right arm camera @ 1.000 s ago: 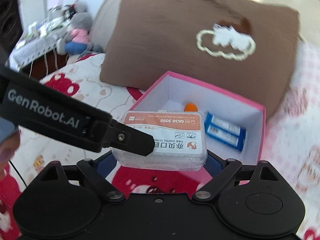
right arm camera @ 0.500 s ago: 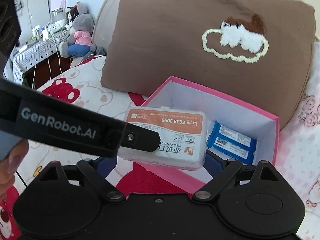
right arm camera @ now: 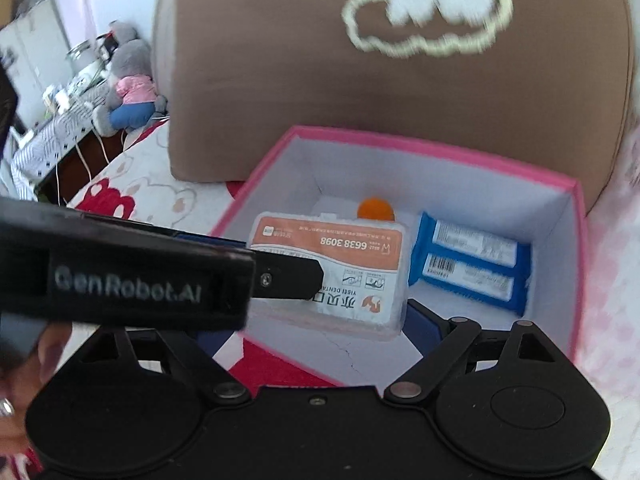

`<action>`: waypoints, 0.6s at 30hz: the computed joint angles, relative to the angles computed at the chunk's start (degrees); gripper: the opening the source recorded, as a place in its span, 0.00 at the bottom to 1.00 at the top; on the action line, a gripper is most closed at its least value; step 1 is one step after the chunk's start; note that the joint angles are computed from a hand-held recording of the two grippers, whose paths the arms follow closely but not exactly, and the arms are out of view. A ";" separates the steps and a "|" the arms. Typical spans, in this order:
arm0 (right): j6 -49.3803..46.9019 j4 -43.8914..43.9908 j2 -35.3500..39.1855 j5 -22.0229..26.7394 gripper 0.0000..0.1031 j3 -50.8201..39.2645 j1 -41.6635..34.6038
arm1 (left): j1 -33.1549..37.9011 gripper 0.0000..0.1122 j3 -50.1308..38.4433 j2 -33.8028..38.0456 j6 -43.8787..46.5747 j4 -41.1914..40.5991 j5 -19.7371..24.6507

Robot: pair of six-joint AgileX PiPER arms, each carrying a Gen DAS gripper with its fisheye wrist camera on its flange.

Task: Organize objects
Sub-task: 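Lower the floss case into the pink box beside the wipe packs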

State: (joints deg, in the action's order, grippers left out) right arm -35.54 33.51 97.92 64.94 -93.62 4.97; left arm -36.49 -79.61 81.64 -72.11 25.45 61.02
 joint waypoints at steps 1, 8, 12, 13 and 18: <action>0.46 0.27 1.34 0.27 0.89 -0.81 -0.15 | 1.38 0.42 0.11 0.60 1.07 -1.16 -0.86; 2.18 5.23 10.30 4.55 0.90 -6.69 -3.36 | 9.29 0.35 4.30 1.94 9.67 -10.43 -8.56; 4.62 -0.18 7.30 -0.36 0.89 -2.69 -0.34 | 8.30 0.33 8.07 1.09 8.14 -8.79 -11.97; 4.82 -2.13 5.87 -2.46 0.89 -0.83 0.99 | 8.06 0.34 8.69 1.18 7.42 -8.37 -12.39; 6.66 -7.61 5.55 -7.37 0.75 1.42 3.63 | 7.62 0.33 9.32 3.18 5.81 -6.13 -12.96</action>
